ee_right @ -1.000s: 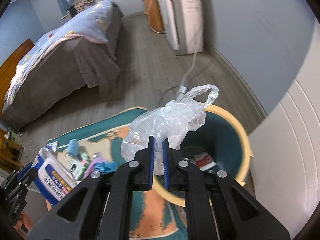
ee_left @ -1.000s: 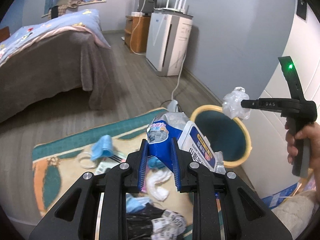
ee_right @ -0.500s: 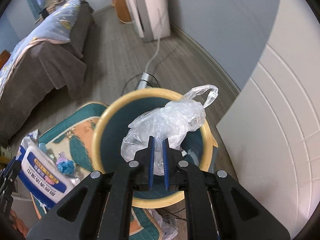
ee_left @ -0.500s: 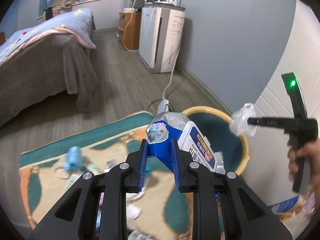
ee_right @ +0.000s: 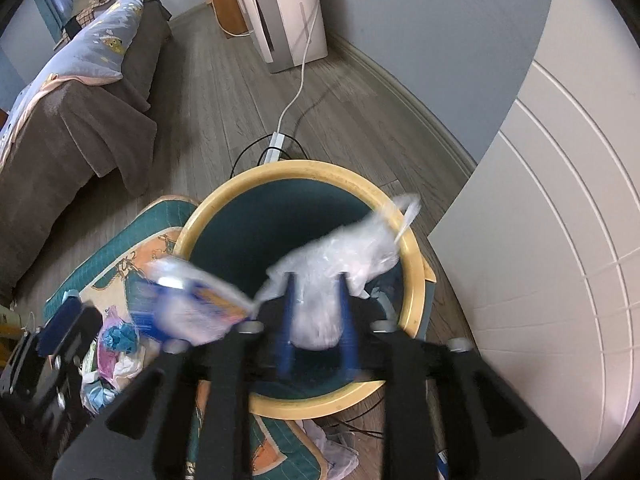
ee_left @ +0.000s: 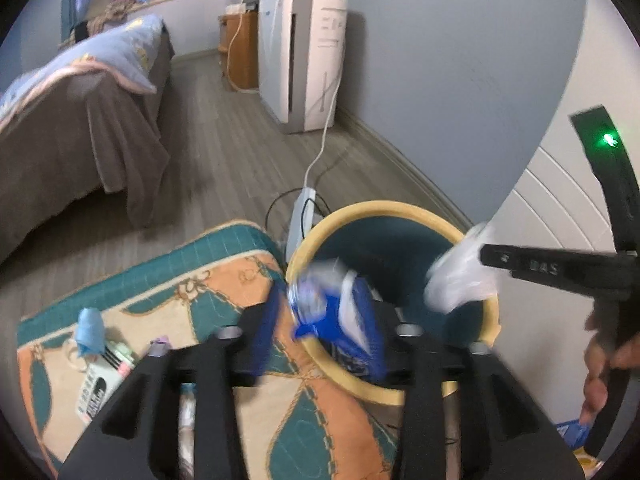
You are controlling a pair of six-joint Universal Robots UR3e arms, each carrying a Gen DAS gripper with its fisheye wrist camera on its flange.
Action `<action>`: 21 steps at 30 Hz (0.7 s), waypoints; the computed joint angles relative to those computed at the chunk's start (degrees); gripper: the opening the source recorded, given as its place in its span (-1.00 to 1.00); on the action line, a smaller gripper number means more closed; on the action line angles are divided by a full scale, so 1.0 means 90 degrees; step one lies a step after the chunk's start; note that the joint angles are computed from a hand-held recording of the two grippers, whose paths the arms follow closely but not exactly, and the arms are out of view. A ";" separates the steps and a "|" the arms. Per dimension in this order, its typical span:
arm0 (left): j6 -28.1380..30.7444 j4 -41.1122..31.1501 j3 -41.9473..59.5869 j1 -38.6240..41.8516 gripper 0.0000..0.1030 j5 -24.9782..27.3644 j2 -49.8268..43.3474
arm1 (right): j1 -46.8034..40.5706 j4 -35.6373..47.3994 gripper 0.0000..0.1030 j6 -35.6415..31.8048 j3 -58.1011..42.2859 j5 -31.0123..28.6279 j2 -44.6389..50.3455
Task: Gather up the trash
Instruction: 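Carry the wipes pack and plastic bag over the bin and release both, then move both tools back to the cushion and grasp the blue gloves with the right tool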
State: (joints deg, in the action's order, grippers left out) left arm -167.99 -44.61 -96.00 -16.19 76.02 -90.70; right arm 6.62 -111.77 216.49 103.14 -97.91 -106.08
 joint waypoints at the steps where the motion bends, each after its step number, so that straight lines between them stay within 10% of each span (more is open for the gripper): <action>1: 0.0104 0.0084 -0.0145 0.0059 0.24 -0.0017 0.0164 | 0.0036 -0.0028 -0.04 0.0001 -0.0030 -0.0053 0.0039; 10: 0.0978 -0.0631 -0.0551 0.1194 0.81 -0.0493 0.1467 | 0.0498 -0.0094 0.86 0.0093 -0.0492 -0.0416 0.0423; 21: 0.2881 -0.2677 -0.0286 0.4425 0.87 -0.1720 0.2750 | 0.1552 -0.0052 0.89 0.0448 -0.1830 -0.0820 0.1508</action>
State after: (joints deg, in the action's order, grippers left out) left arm -142.07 -68.70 -98.57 23.63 60.54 -65.96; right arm 20.59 -112.24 220.52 86.67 -105.29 -92.51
